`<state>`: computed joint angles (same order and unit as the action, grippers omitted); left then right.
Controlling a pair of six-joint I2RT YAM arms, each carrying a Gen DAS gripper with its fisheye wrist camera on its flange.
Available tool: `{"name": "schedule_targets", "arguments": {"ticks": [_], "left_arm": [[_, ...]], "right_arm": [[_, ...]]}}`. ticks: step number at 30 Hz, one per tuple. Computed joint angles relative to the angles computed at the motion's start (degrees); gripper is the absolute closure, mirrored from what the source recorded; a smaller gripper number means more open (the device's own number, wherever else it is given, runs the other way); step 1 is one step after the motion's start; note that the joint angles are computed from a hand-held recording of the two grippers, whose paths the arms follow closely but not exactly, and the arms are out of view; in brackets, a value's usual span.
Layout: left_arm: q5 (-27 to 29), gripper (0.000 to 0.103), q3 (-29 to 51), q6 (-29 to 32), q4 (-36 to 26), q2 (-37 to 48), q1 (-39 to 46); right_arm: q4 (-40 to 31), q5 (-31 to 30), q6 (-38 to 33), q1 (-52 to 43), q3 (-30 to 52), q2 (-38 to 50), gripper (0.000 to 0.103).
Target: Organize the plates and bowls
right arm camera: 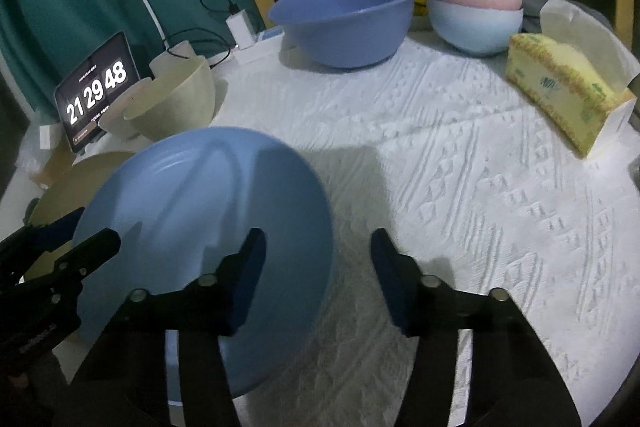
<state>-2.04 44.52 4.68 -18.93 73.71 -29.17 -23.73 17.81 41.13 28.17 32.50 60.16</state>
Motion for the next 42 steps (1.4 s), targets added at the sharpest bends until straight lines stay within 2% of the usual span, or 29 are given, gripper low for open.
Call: {"name": "schedule_targets", "arguments": {"ticks": [2, 4, 8, 21, 33, 42], "left_arm": [[-0.4, 0.054, -0.1, -0.1, 0.1, 0.0, -0.5], [-0.8, 0.054, 0.0, -0.1, 0.1, 0.2, -0.7], [-1.5, 0.054, 0.5, -0.8, -0.4, 0.5, -1.4], [-2.3, 0.054, 2.1, -2.3, -0.7, 1.5, -6.9], [-2.1, 0.054, 5.5, -3.4, -0.3, 7.7, -13.8], [-0.7, 0.053, 7.5, -3.8, -2.7, 11.2, -13.9]], "right_arm": [[-0.1, 0.4, -0.1, 0.4, 0.3, 0.3, 0.067], [-0.1, 0.5, -0.1, 0.4, 0.0, -0.2, 0.067], [-0.1, 0.0, 0.0, -0.5, -0.7, -1.5, 0.074], [-5.1, 1.1, -1.3, -4.1, -2.2, -9.5, 0.074], [-11.9, -0.1, -4.8, -13.9, -4.9, -18.6, 0.074], [-13.4, 1.0, -3.8, -14.0, -4.9, -19.3, 0.074]]}}
